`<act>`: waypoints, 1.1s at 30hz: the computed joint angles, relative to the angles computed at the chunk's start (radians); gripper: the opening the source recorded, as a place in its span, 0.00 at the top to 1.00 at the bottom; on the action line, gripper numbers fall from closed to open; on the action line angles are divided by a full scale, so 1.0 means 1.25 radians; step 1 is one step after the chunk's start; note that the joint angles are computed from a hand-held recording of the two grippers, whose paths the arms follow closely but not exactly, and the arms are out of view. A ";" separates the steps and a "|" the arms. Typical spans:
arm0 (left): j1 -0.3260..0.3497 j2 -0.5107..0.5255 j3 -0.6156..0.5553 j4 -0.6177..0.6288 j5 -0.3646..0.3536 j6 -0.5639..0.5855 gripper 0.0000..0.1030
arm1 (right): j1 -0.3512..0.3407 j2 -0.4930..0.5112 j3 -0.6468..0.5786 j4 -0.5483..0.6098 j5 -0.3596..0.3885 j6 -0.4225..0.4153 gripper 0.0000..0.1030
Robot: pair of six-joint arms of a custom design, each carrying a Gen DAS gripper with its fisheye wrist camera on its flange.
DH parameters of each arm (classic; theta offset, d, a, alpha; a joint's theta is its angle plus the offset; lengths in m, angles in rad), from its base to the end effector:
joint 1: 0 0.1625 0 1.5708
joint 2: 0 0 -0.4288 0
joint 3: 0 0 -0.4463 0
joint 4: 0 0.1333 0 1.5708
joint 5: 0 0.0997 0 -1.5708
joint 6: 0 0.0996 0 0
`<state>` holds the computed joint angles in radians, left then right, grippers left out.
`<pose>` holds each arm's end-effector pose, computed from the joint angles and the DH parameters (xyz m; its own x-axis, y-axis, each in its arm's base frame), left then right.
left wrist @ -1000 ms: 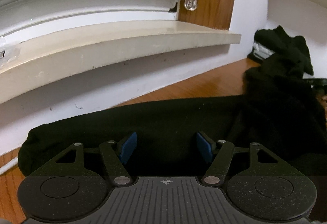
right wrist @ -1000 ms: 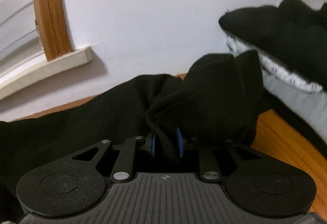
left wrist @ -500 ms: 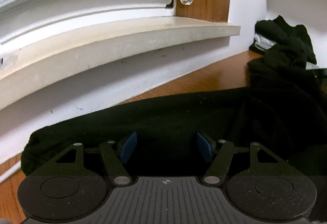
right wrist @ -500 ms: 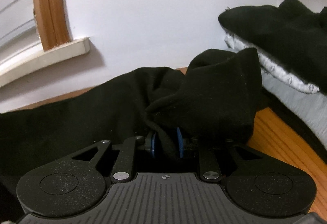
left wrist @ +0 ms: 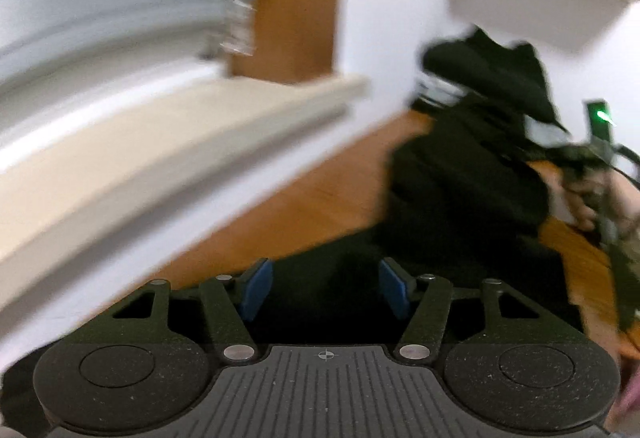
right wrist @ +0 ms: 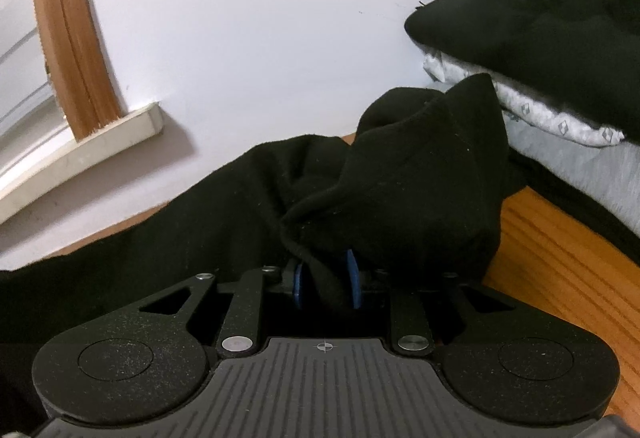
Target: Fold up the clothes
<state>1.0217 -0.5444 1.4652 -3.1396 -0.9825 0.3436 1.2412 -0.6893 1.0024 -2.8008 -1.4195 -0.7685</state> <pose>-0.2391 -0.7522 0.0234 -0.6925 0.3689 -0.6199 0.6897 0.5903 -0.4193 -0.1491 -0.8942 0.3170 -0.8372 -0.2514 0.4858 -0.5355 0.5575 -0.6344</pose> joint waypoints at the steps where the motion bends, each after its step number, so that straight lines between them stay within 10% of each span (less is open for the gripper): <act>1: 0.000 0.009 -0.014 0.027 0.000 -0.009 0.39 | 0.000 0.000 0.000 0.001 0.001 0.001 0.76; 6: 0.004 0.030 -0.023 0.070 0.029 -0.008 0.92 | 0.006 -0.004 0.015 -0.022 -0.017 -0.027 0.76; 12: -0.026 -0.028 0.088 -0.100 0.146 0.021 0.95 | 0.003 -0.035 0.099 -0.121 0.073 -0.170 0.90; 19: -0.042 -0.157 0.250 -0.215 0.254 0.000 0.97 | 0.010 -0.121 0.190 0.014 0.138 -0.118 0.94; 33: 0.042 -0.112 0.247 -0.346 0.090 0.040 0.97 | 0.027 -0.136 0.233 -0.159 0.009 -0.057 0.54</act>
